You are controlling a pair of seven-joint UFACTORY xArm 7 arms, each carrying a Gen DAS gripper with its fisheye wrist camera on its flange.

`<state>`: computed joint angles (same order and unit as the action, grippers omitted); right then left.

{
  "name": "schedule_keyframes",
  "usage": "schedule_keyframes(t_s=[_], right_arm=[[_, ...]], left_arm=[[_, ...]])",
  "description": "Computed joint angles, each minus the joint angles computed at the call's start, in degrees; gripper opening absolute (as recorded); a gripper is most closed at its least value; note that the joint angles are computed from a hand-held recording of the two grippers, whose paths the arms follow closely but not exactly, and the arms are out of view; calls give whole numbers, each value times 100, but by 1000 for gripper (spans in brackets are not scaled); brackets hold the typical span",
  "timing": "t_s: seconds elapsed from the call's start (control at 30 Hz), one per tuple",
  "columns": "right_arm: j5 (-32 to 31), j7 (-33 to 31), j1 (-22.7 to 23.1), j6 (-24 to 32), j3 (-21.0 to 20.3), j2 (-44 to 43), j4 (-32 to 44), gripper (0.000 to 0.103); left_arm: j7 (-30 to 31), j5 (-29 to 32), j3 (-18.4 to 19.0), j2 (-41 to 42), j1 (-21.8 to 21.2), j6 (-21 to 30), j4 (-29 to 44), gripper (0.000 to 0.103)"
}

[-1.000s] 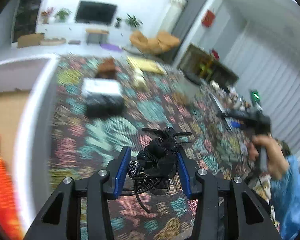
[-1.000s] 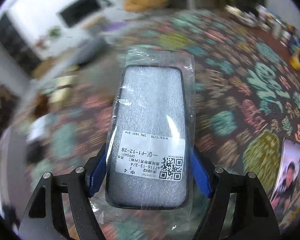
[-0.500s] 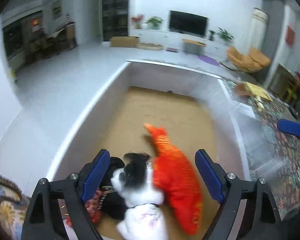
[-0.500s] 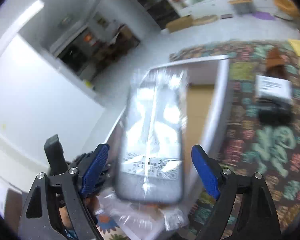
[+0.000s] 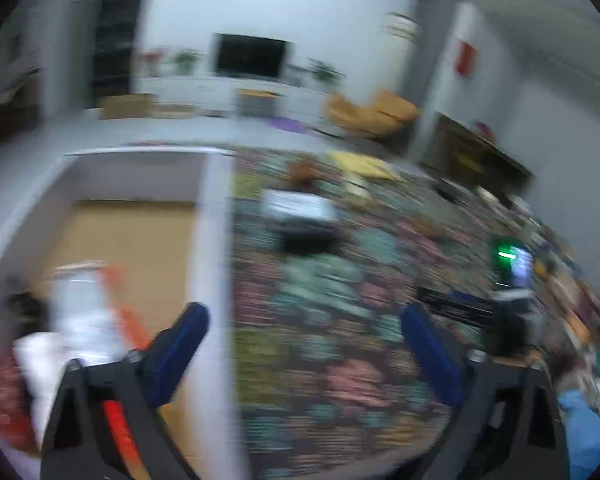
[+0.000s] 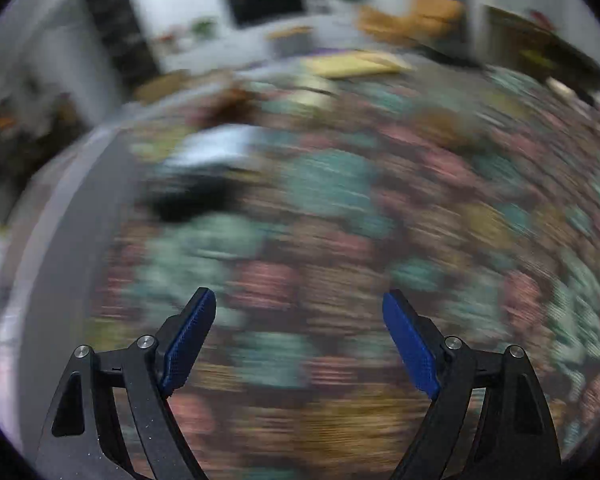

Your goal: Organize soft objects

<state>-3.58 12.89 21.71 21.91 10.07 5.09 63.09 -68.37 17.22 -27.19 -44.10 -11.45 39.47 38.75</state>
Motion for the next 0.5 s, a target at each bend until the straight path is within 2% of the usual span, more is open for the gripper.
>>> schedule_keyframes(t_s=[0.1,0.17,0.2,0.27,0.37,0.47,0.5], right_arm=[[-636,585,-69,-237,-253,88,-172,88],[-978,856,-77,-457,-333,120,-294,88],[-1239,1026,-53,-544,-381,109,-372,88],[-1369,1188,-51,-531,-365,93,-420,88],[-1717,1406,-25,-466,-378,105,-367,88],[-2080,1631,5,-412,-395,146,-326,89],[-2017,1583,-24,-430,-375,125,-357,90]], left_arm=[[-282,244,-428,1289,285,-835,339,103],[-672,680,-700,2188,573,-1057,600,103],[-846,855,-759,2480,640,-1054,672,103],[-1183,1298,-806,3079,826,-994,839,103],[-1736,2009,-768,3560,950,-857,1007,103],[-1802,2536,-634,3863,873,-420,1212,103],[-1766,2583,-583,3902,799,-332,1235,103]])
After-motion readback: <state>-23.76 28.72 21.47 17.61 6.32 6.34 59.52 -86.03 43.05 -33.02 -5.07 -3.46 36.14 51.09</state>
